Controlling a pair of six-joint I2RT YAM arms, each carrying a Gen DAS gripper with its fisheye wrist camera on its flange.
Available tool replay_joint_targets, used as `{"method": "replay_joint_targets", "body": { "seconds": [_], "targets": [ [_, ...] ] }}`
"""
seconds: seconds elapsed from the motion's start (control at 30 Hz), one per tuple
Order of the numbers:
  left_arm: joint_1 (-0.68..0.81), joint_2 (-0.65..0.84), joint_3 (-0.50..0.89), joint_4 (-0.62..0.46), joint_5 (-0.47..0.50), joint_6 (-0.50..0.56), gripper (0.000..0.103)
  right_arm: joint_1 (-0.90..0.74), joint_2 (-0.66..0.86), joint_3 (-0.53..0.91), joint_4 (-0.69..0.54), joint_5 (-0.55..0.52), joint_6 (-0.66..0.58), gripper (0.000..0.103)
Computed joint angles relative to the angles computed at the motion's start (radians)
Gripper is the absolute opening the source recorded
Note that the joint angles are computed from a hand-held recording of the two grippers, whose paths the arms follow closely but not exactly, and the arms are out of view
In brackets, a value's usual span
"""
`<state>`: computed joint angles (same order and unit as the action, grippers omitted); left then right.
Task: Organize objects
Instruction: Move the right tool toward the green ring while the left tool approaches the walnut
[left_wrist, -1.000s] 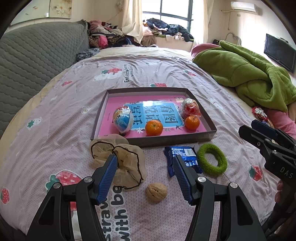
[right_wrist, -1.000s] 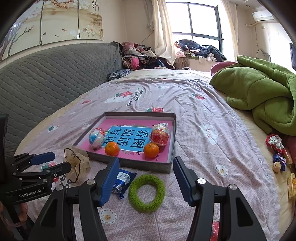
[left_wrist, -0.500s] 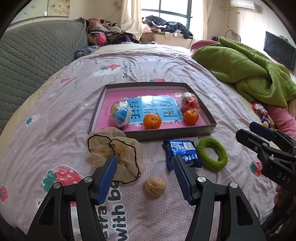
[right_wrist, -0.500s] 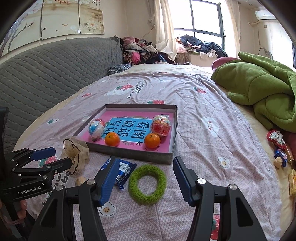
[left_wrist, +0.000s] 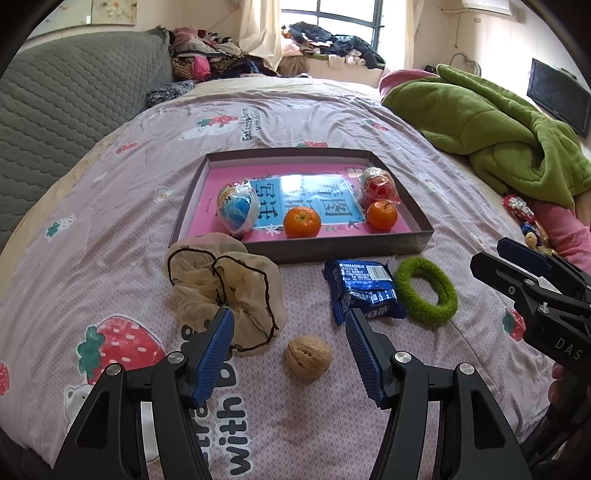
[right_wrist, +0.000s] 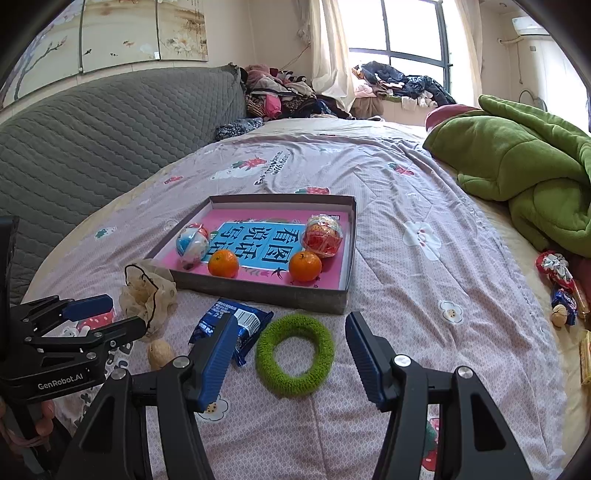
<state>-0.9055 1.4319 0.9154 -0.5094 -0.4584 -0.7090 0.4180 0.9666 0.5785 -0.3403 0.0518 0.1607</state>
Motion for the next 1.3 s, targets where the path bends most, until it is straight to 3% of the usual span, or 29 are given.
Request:
{"method": "replay_joint_targets", "body": {
  "seconds": [1.3],
  "targets": [
    [-0.014, 0.042, -0.093, 0.065, 0.092, -0.037, 0.064, -0.014, 0.095, -0.03, -0.017, -0.041, 0.0, 0.06]
  ]
}}
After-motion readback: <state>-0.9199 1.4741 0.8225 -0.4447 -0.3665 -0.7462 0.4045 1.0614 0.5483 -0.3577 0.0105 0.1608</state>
